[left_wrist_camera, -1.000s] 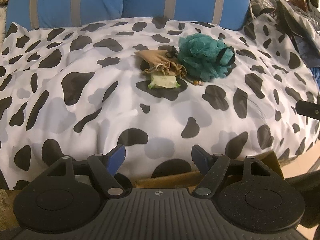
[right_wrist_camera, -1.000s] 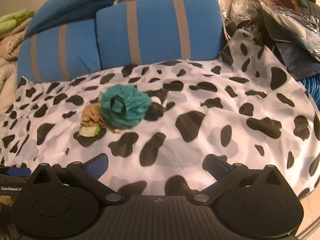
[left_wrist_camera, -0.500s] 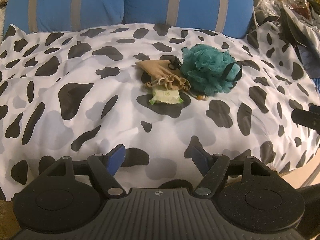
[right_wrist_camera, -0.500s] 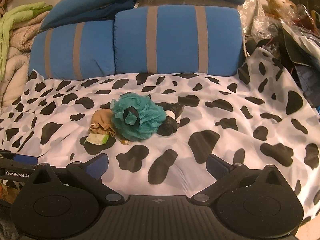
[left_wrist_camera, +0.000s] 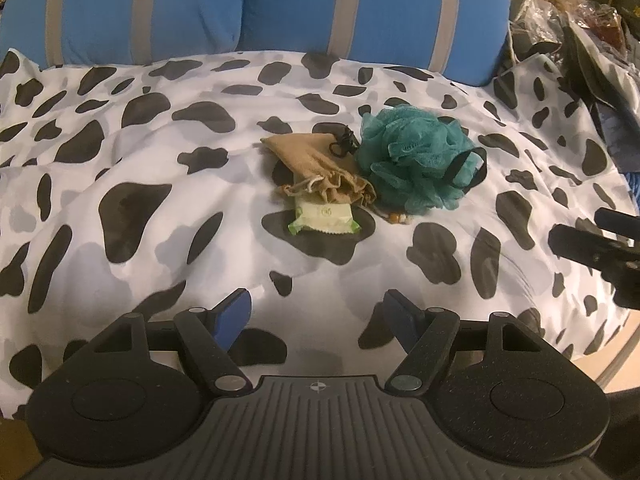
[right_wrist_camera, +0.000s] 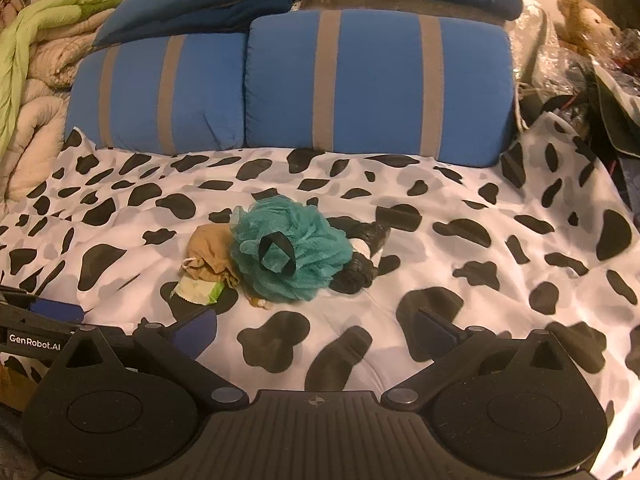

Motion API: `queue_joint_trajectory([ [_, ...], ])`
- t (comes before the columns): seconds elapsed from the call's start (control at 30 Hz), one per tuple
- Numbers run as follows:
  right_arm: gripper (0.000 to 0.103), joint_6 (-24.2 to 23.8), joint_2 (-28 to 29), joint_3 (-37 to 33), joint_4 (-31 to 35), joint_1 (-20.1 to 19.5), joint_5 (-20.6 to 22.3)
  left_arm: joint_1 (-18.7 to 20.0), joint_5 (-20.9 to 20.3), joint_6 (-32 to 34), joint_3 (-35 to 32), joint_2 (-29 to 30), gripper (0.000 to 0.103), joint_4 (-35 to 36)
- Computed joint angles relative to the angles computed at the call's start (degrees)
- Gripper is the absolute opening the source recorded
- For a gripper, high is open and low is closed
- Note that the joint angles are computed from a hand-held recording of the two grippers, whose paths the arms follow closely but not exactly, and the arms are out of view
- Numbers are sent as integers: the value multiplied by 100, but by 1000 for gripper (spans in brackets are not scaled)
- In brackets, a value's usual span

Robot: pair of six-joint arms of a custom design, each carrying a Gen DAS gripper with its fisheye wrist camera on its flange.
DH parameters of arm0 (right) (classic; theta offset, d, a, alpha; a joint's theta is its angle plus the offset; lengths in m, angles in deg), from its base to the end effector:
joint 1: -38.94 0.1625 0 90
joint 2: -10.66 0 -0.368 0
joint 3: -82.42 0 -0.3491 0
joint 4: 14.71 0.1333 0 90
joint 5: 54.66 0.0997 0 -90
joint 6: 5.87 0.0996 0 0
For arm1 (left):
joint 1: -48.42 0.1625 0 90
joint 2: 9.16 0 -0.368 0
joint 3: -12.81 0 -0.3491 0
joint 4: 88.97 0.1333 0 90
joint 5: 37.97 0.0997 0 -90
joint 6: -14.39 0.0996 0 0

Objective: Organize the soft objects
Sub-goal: 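Lower the right tool onto the teal mesh bath puff and close it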

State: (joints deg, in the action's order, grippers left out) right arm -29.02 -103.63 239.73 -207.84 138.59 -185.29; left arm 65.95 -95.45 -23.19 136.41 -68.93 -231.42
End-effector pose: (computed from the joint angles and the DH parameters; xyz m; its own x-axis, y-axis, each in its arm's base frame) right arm 0.1042 -0.2045 0.3085 -0.7421 0.2016 0.6392 -0.4082 0.6205 -0.6696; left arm -0.3446 -0.3048 0.0651 -0.6912 0.4824 -0.5380 0.6476 0.7439 -0.1650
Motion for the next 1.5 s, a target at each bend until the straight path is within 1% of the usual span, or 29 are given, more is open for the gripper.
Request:
queue_joint_trajectory([
  [0.07, 103, -64, 118, -63, -39, -65, 67, 52, 13, 42, -73, 60, 72, -28],
  [0.17, 103, -203, 238, -147, -84, -225, 280, 126, 57, 139, -166, 144, 72, -79],
  [0.43, 103, -662, 622, -355, -217, -581, 764, 272, 301, 382, -426, 403, 72, -4],
  [0.6, 103, -799, 877, -552, -261, -726, 861, 363, 386, 369, -611, 469, 72, 215],
  [0.8, 103, -935, 1063, -795, -189, -916, 1105, 441, 344, 567, -715, 481, 72, 60],
  [0.93, 103, -972, 1217, -932, -166, -1002, 1169, 497, 360, 597, -780, 507, 72, 61],
  [1.07, 103, -1022, 1399, -1077, -130, -1085, 1251, 491, 478, 471, -829, 517, 73, 249],
  [1.17, 103, -1147, 1668, -1220, -255, -1104, 1226, 463, 502, 615, -773, 472, 80, 145],
  [1.3, 103, -1174, 1998, -1434, -305, -1146, 1191, 413, 628, 890, -676, 467, 80, -60],
  [1.4, 103, -1191, 2236, -1594, -268, -1194, 1203, 438, 677, 966, -704, 487, 80, -4],
  [1.5, 103, -1221, 2521, -1762, -273, -1215, 1111, 485, 691, 1017, -721, 480, 80, 9],
])
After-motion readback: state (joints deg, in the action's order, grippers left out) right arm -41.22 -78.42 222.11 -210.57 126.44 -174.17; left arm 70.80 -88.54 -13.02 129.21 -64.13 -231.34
